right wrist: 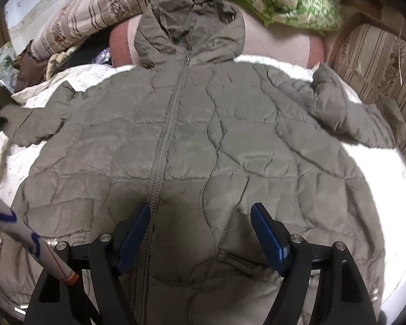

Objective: Fold large clothes

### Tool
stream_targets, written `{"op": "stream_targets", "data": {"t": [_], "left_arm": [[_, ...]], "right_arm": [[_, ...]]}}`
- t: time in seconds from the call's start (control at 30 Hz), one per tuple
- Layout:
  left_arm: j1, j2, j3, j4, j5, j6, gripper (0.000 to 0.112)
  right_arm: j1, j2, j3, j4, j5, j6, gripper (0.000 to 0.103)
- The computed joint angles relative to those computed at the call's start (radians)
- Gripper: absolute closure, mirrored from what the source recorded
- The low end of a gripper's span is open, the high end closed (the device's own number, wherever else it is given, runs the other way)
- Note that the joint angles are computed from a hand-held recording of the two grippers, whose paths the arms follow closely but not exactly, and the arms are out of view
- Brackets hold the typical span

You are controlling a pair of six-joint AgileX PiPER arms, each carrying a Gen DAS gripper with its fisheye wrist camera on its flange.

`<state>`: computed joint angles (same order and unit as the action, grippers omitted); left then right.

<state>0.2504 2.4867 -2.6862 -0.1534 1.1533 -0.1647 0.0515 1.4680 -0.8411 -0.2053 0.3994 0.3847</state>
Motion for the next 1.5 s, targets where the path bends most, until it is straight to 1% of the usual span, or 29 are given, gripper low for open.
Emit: {"op": "stream_targets", "data": {"t": [0.07,0.13,0.17,0.23,0.27,0.3,0.33,0.4,0.47,0.5,0.57,0.67,0.73,0.8,0.87,0.9,0.93,0.97,1.0,1.03,1.07,1.17,1.23,1.27,1.4,1.5], "left_arm": [[-0.062,-0.156,0.200,-0.014,-0.068,0.055,0.099],[-0.124,-0.291,0.400,-0.027,-0.182,0.091,0.099],[-0.178,-0.361,0.483,-0.031,-0.217,0.108,0.099],[-0.255,-0.424,0.556,-0.027,-0.250,0.118,0.099],[-0.315,-0.466,0.611,-0.037,-0.276,0.133,0.099],[-0.362,-0.484,0.635,-0.036,-0.286,0.136,0.099],[-0.393,-0.488,0.645,-0.033,-0.291,0.135,0.099],[-0.494,-0.489,0.662,-0.032,-0.295,0.125,0.099],[-0.581,-0.464,0.655,-0.009,-0.296,0.097,0.099],[-0.632,-0.439,0.641,0.013,-0.293,0.078,0.099],[-0.709,-0.369,0.581,0.031,-0.262,0.045,0.099],[-0.790,-0.272,0.490,0.067,-0.215,-0.013,0.098],[-0.849,-0.206,0.432,0.129,-0.182,-0.080,0.096],[-0.884,-0.161,0.389,0.158,-0.157,-0.120,0.089],[-0.924,-0.143,0.378,0.205,-0.142,-0.158,0.074],[-0.939,-0.149,0.395,0.225,-0.151,-0.170,0.071],[-0.950,-0.177,0.452,0.239,-0.184,-0.176,0.069],[-0.971,-0.191,0.477,0.264,-0.199,-0.183,0.067],[-0.988,-0.215,0.513,0.289,-0.213,-0.195,0.066],[-0.998,-0.227,0.532,0.306,-0.229,-0.203,0.062],[-1.021,-0.268,0.590,0.340,-0.257,-0.228,0.059],[-1.074,-0.360,0.719,0.439,-0.307,-0.294,0.056],[-1.122,-0.451,0.842,0.521,-0.342,-0.354,0.055],[-1.143,-0.485,0.884,0.555,-0.348,-0.380,0.054],[-1.229,-0.602,1.026,0.710,-0.329,-0.509,0.053],[-1.287,-0.666,1.108,0.796,-0.307,-0.597,0.049]], "right_arm": [[-0.005,-0.040,0.017,-0.026,0.011,0.011,0.022],[-0.023,-0.068,0.028,-0.027,0.030,0.003,0.022],[-0.037,-0.084,0.034,-0.039,0.047,0.009,0.022],[-0.072,-0.116,0.043,-0.039,0.074,-0.002,0.022],[-0.100,-0.139,0.053,-0.024,0.087,-0.024,0.022],[-0.132,-0.166,0.063,-0.012,0.101,-0.046,0.022],[-0.164,-0.192,0.074,-0.007,0.109,-0.064,0.022],[-0.210,-0.245,0.101,-0.037,0.123,-0.062,0.022],[-0.281,-0.296,0.125,-0.028,0.139,-0.103,0.022],[-0.327,-0.316,0.134,0.004,0.145,-0.152,0.022],[-0.432,-0.344,0.148,0.088,0.155,-0.276,0.022],[-0.565,-0.339,0.154,0.201,0.155,-0.448,0.022],[-0.655,-0.326,0.155,0.275,0.150,-0.556,0.022],[-0.737,-0.318,0.158,0.360,0.151,-0.673,0.022],[-0.819,-0.300,0.156,0.455,0.154,-0.791,0.022],[-0.846,-0.293,0.156,0.484,0.155,-0.828,0.022],[-0.873,-0.289,0.157,0.511,0.157,-0.864,0.022],[-0.895,-0.287,0.158,0.529,0.159,-0.890,0.022],[-0.899,-0.283,0.158,0.530,0.154,-0.889,0.022],[-0.919,-0.283,0.160,0.548,0.155,-0.914,0.022],[-0.941,-0.280,0.161,0.574,0.159,-0.948,0.022],[-0.973,-0.283,0.169,0.606,0.173,-0.988,0.022],[-0.987,-0.294,0.174,0.614,0.179,-1.003,0.022],[-0.989,-0.302,0.179,0.611,0.178,-1.002,0.022],[-1.002,-0.325,0.187,0.626,0.187,-1.023,0.022],[-1.002,-0.341,0.192,0.623,0.198,-1.026,0.022]]}}
